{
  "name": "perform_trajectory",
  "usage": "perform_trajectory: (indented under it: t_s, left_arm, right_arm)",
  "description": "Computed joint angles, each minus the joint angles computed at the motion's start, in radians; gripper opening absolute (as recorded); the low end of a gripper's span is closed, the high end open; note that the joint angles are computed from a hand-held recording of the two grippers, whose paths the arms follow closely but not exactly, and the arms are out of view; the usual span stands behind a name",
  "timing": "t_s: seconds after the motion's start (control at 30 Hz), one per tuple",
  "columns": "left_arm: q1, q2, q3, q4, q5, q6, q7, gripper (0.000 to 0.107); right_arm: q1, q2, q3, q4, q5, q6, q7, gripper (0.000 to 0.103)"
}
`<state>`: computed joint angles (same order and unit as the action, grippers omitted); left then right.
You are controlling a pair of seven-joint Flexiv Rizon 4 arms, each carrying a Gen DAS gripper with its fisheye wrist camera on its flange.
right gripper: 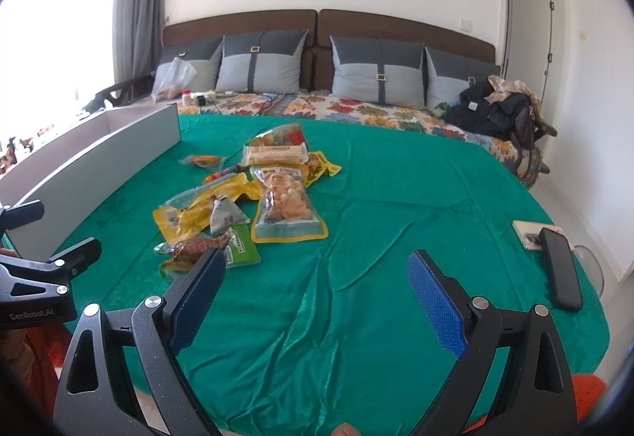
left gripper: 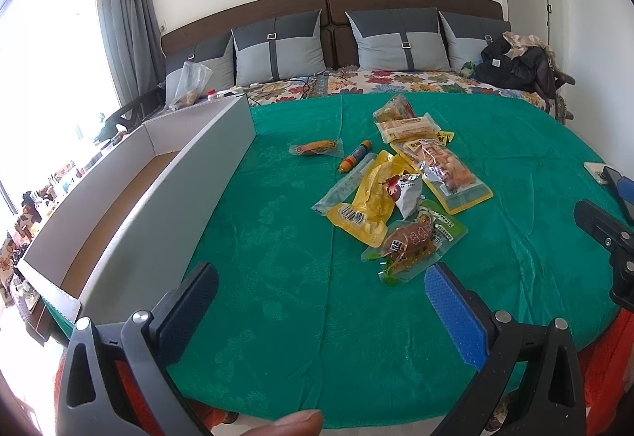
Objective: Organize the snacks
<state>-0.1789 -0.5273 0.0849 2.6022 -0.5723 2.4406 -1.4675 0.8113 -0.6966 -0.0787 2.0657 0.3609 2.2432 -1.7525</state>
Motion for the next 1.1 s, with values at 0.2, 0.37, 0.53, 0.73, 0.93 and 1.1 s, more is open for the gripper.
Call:
perform_trajectory:
  t_s: [0.2, 0.37, 0.53, 0.73, 0.93, 1.1]
  left_arm:
    - [0.006, 0.001, 0.001, 0.002, 0.01, 0.007, -0.007, 0.103]
    - [0.003, 0.001, 0.001, 0.004, 0.008, 0.015, -0.006, 0.103]
    - [-0.003, 0.007, 0.0, 0.005, -0.004, 0.009, 0.001, 0.103]
    - [-0.001, 0.003, -0.001, 0.005, -0.006, 0.008, -0.002, 0.103]
    - [0.0, 0.003, 0.0, 0.005, -0.003, 0.009, -0.007, 0.103]
    - [-0.002, 0.007, -0.001, 0.005, -0.008, -0.003, -0.005, 0.103]
  right_arm:
    - [-0.029, -0.014, 0.028, -0.01, -0.018, 0.036, 0.017, 0.095]
    - [-0.012, 0.002, 0.009, -0.002, -0.006, -0.003, 0.004, 0.095]
    - [-0.009, 0.0, 0.007, -0.002, -0.006, 0.0, 0.011, 0.095]
    - [-0.019, -0.003, 0.015, -0.003, -0.012, 0.01, 0.015, 0.095]
    - [-0.023, -0.004, 0.016, -0.004, -0.015, 0.013, 0.017, 0.095]
    - [-0.019, -0.007, 0.01, -0.005, -0.012, 0.011, 0.011, 0.095]
